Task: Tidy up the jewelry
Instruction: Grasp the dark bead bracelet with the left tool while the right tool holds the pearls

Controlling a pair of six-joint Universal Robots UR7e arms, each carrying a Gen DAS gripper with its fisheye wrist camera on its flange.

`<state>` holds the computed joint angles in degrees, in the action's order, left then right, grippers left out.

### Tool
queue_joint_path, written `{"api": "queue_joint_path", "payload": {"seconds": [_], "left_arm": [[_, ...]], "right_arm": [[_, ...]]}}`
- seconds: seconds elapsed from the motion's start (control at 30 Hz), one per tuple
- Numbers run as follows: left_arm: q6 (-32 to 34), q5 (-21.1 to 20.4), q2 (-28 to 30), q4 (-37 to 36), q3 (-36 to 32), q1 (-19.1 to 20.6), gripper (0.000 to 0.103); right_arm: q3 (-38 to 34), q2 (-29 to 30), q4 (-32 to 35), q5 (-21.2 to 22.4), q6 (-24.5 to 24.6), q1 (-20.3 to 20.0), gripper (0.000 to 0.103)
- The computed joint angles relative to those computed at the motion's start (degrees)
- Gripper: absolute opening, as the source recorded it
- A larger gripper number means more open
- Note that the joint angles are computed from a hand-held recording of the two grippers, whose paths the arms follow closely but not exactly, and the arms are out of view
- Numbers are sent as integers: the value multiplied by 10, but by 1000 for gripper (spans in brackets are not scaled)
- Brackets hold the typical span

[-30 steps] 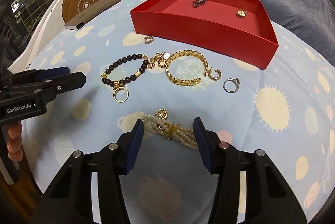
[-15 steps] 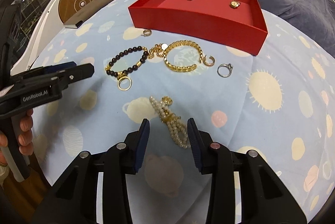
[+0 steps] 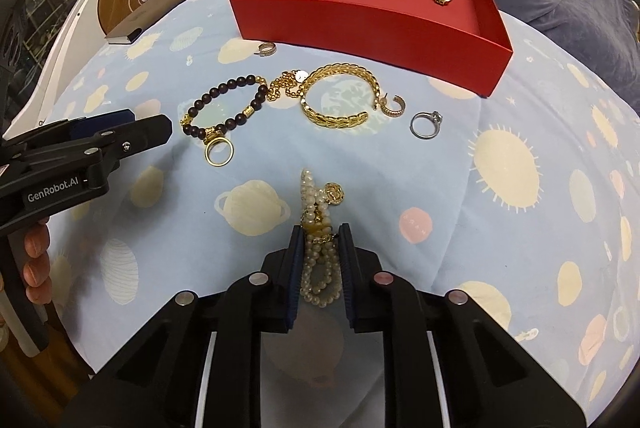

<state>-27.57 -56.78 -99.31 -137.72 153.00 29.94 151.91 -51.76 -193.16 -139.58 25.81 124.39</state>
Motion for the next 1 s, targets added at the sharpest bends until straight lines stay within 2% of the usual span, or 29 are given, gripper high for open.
{"api": "queue_joint_path", "payload": {"seconds": [0.17,0.33,0.47,0.7,0.87,1.0], "left_arm": [[14,3,32,-39,0,9,59],[33,-2,75,-91,-3,17,59],[52,5,118,-143,-5,21,59],[74,20,169,-196,-6,22,43],[84,13,178,-203,-9,21,8],[90,8,174,-199,-8,20,6]], "right_arm": [[13,-20,3,6,29,4,16],[23,-28,-11,10,28,6,16],[31,-25,-36,15,20,-7,16],[37,-28,-58,21,7,-19,16],[39,-33,-57,22,9,-20,16],[40,-37,-54,22,13,-20,16]]}}
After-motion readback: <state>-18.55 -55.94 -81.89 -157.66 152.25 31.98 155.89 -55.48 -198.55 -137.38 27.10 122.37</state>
